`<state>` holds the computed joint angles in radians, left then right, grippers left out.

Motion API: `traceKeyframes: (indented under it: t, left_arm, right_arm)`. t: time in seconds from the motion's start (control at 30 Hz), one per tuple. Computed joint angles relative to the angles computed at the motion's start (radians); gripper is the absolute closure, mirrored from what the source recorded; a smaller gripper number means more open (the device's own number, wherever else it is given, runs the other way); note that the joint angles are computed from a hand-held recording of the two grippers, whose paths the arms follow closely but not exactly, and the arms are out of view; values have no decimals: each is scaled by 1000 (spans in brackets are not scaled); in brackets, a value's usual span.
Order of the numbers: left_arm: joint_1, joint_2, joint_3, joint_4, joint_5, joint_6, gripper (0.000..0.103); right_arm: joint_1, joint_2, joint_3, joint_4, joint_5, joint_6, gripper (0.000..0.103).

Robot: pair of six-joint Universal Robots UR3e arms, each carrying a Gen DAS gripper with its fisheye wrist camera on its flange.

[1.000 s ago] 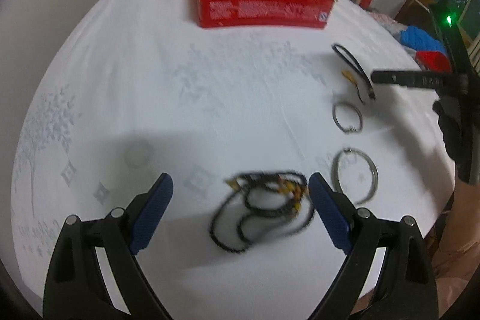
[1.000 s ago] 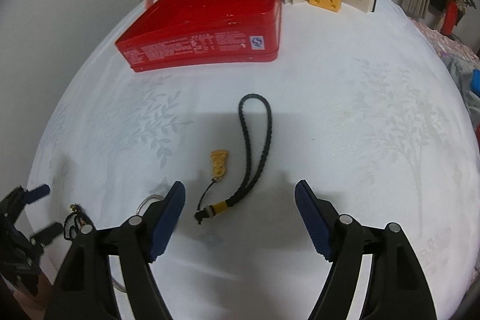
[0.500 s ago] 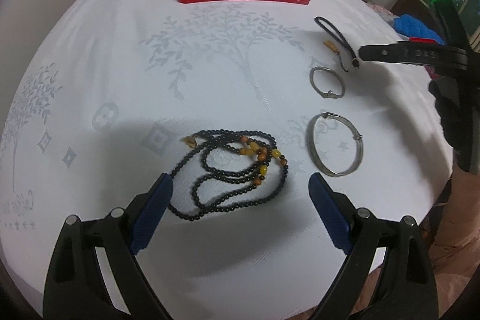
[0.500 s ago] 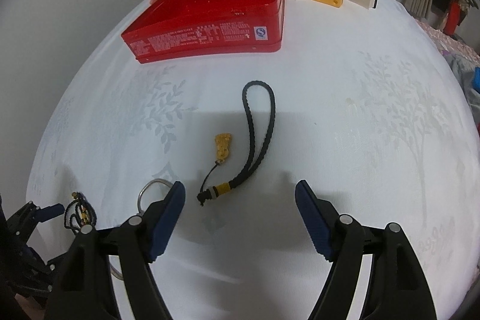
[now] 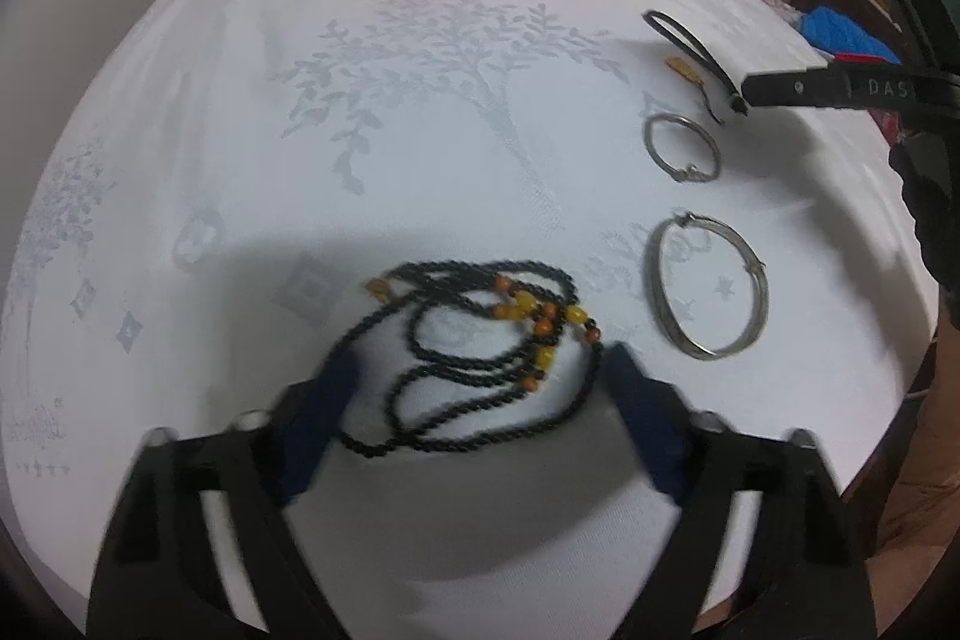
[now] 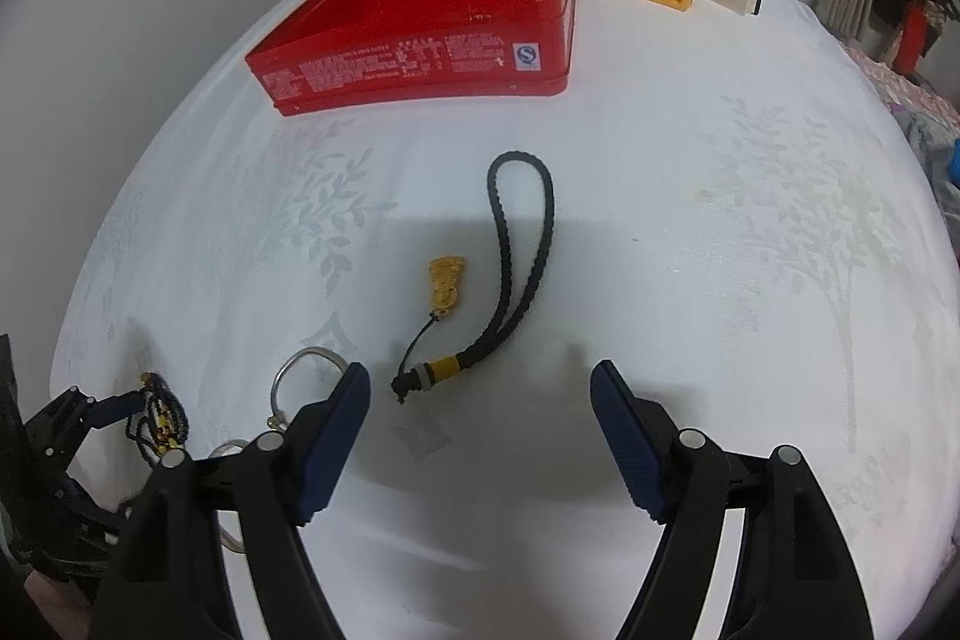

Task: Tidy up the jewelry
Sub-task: 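Grasp the black-amber bead necklace with the left tool while the right tool grasps the black cord pendant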

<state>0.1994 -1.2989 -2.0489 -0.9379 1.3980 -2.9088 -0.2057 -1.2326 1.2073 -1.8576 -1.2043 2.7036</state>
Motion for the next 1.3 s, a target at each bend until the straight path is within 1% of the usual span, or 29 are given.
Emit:
traceKeyframes:
  t: [0.07, 0.17, 0.2, 0.27, 0.37, 0.47, 0.63, 0.7, 0.8, 0.87, 0.93, 0.97, 1.0, 1.03, 1.17, 1.2, 1.27, 1.3]
  left_arm:
    - [30, 13, -3, -3, -12, -1, 54]
    - [59, 22, -12, 1, -26, 8, 69]
    - [65, 25, -14, 5, -28, 9, 71]
    - [82, 32, -19, 6, -41, 10, 80]
    - [99, 29, -11, -6, -57, 18, 84]
    - [104, 23, -4, -8, -64, 22, 87]
    - [113, 14, 3, -8, -80, 25, 89]
    - [117, 7, 7, -8, -88, 26, 89]
    - [127, 4, 9, -11, -102, 33, 89]
    - [133, 1, 11, -13, -112, 35, 89]
    - [139, -4, 17, -17, -120, 38, 89]
    - [139, -6, 18, -18, -122, 39, 89]
    - [140, -7, 19, -18, -123, 40, 89]
    - [140, -9, 21, -18, -125, 41, 89]
    - [148, -15, 29, -24, -140, 46, 90]
    - [154, -15, 33, -30, -148, 47, 90]
    - [160, -18, 38, -37, -158, 48, 90]
    - [162, -23, 45, -39, -162, 48, 90]
  right_arm:
    - [12, 14, -15, 5, -8, 5, 27]
    - [22, 20, -22, 6, -10, 7, 27]
    - [24, 26, -30, 11, -7, 9, 27]
    - [23, 37, -48, 25, 0, 10, 27]
    - [17, 74, -113, 73, 11, 20, 27]
    - [20, 119, -194, 128, -2, 31, 29]
    - [50, 175, -273, 192, -22, 23, 29]
    - [67, 193, -286, 193, -35, 31, 29]
    - [103, 215, -290, 144, -90, 60, 31]
    - [130, 233, -298, 103, -141, 75, 39]
    - [147, 240, -298, 71, -182, 84, 60]
    - [150, 241, -299, 67, -188, 78, 67]
    - [150, 241, -300, 70, -185, 71, 84]
    - [145, 239, -298, 78, -175, 65, 89]
    - [135, 198, -210, 13, -159, 56, 89]
    - [120, 184, -188, 9, -129, 51, 97]
    - [90, 159, -158, 15, -80, 26, 98]
    - [77, 149, -146, 18, -61, 21, 99]
